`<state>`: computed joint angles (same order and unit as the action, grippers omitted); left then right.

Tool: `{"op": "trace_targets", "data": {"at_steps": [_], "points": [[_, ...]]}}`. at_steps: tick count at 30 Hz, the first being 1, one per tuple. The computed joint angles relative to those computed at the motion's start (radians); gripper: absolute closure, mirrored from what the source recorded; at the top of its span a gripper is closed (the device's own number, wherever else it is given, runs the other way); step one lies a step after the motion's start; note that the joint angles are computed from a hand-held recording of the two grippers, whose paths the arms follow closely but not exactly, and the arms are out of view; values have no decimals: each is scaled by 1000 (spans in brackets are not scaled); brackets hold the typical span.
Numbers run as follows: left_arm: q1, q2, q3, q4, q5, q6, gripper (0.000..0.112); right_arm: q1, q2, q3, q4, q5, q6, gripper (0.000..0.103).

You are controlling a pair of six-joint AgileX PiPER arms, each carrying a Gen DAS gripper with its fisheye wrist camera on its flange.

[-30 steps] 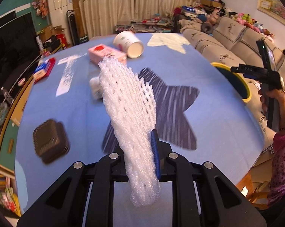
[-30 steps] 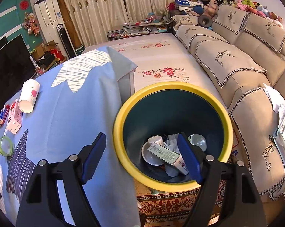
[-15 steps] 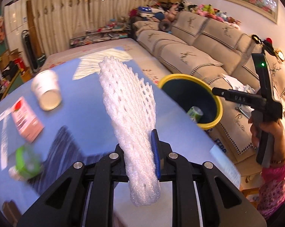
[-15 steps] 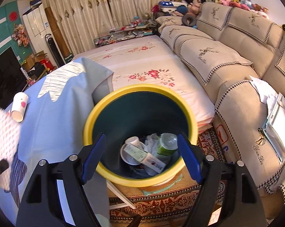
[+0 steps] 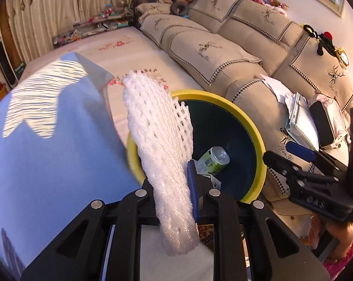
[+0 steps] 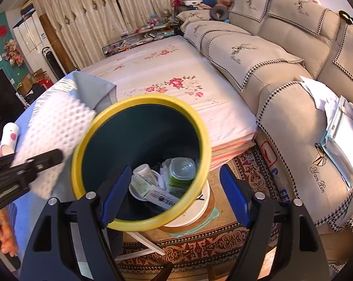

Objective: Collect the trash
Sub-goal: 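Carry the foam net sleeve over the bin with the left tool and release, then grasp the white paper cup with the right tool and lift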

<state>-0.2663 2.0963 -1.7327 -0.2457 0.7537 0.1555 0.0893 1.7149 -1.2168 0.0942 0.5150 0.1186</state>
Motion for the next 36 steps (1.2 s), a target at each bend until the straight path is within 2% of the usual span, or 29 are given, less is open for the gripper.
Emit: {"op": "trace_targets", "data": {"at_steps": [6, 8, 9, 10, 12, 14, 18, 24, 29, 34, 36], "points": [[-50, 184, -232, 48, 97, -78, 93, -40, 10, 7, 3, -3, -15, 30], [-61, 216, -271, 62, 110, -99, 86, -47, 11, 6, -8, 0, -6, 30], [-63, 225, -282, 67, 114, -108, 77, -51, 11, 7, -13, 1, -2, 30], [-63, 230, -290, 69, 118, -118, 64, -55, 11, 8, -12, 2, -4, 30], [-61, 211, -258, 64, 90, -122, 51, -54, 9, 12, -21, 4, 7, 30], [-52, 170, -205, 66, 62, -115, 46, -53, 6, 15, -27, 5, 12, 30], [-23, 37, -44, 38, -4, -87, 39, -35, -7, 32, -38, 0, 30, 30], [83, -325, 360, -65, -169, 30, 33, 31, -24, 33, -61, 5, 65, 30], [281, -642, 649, -263, -196, 222, 29, 134, -12, -19, -92, 30, 96, 30], [592, -905, 849, -371, -153, 398, 27, 286, 26, -129, -121, 60, 142, 30], [711, -972, 895, -389, -143, 450, 26, 356, 59, -200, -112, 76, 143, 30]]}}
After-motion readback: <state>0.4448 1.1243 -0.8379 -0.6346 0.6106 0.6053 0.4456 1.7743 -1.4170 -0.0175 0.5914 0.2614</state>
